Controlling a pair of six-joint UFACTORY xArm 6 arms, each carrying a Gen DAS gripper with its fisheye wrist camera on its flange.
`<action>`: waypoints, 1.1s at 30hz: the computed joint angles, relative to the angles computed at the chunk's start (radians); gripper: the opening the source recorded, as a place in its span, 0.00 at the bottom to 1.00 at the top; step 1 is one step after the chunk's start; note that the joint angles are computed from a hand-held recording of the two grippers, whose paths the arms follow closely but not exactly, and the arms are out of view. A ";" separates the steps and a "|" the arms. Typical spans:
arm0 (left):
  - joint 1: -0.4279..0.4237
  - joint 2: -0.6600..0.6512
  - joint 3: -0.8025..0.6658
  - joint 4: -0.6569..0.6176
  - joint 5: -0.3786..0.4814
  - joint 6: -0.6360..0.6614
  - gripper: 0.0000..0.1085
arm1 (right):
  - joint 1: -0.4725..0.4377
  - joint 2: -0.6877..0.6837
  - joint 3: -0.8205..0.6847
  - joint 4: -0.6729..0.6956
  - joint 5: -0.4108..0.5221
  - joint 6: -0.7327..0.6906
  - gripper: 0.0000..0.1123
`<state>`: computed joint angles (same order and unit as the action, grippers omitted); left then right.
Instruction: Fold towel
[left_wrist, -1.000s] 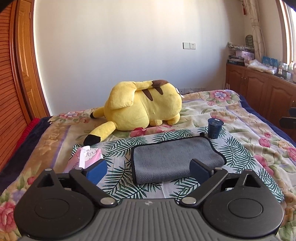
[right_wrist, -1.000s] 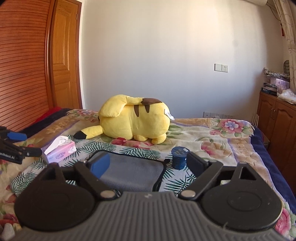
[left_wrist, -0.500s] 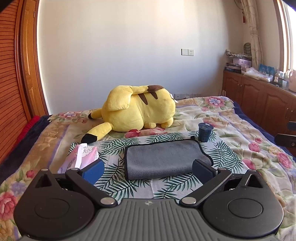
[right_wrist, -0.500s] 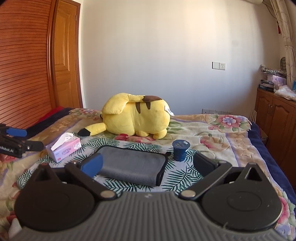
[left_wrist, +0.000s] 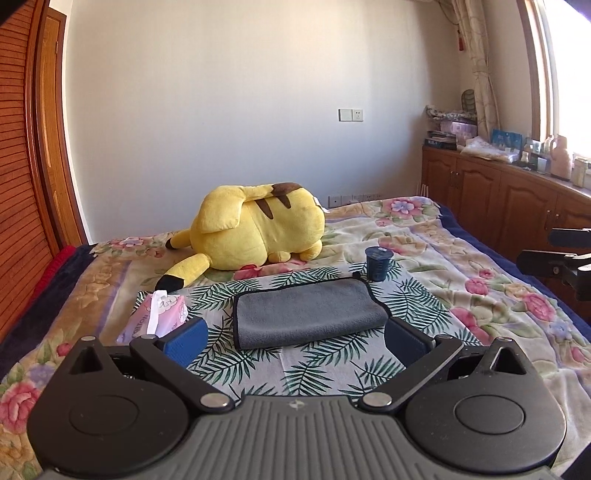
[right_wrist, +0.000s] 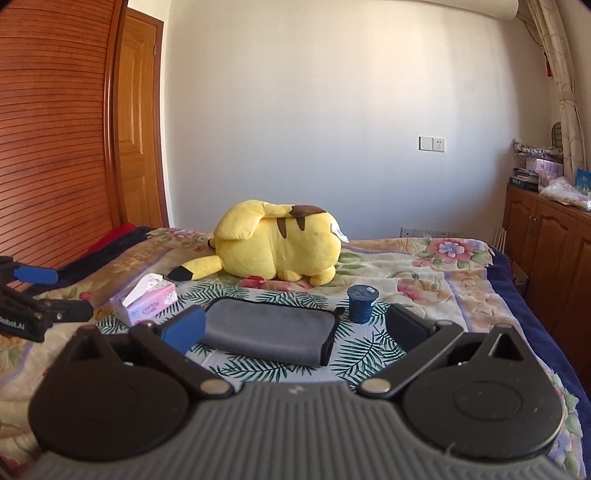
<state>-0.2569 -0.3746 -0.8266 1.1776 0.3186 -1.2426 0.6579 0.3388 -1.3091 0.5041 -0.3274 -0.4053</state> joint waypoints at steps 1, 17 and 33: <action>-0.006 -0.013 0.011 -0.002 0.005 -0.001 0.80 | 0.006 -0.008 0.009 0.019 -0.003 -0.016 0.92; -0.140 -0.151 0.157 0.092 0.170 -0.131 0.80 | 0.067 -0.076 0.162 0.072 -0.087 -0.023 0.92; -0.209 -0.166 0.231 0.147 0.242 -0.258 0.80 | 0.115 -0.082 0.244 0.122 -0.148 -0.019 0.92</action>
<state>-0.4662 -0.5409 -0.5953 1.3249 0.5606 -1.5005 0.7734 0.2566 -1.0651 0.6264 -0.4751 -0.4243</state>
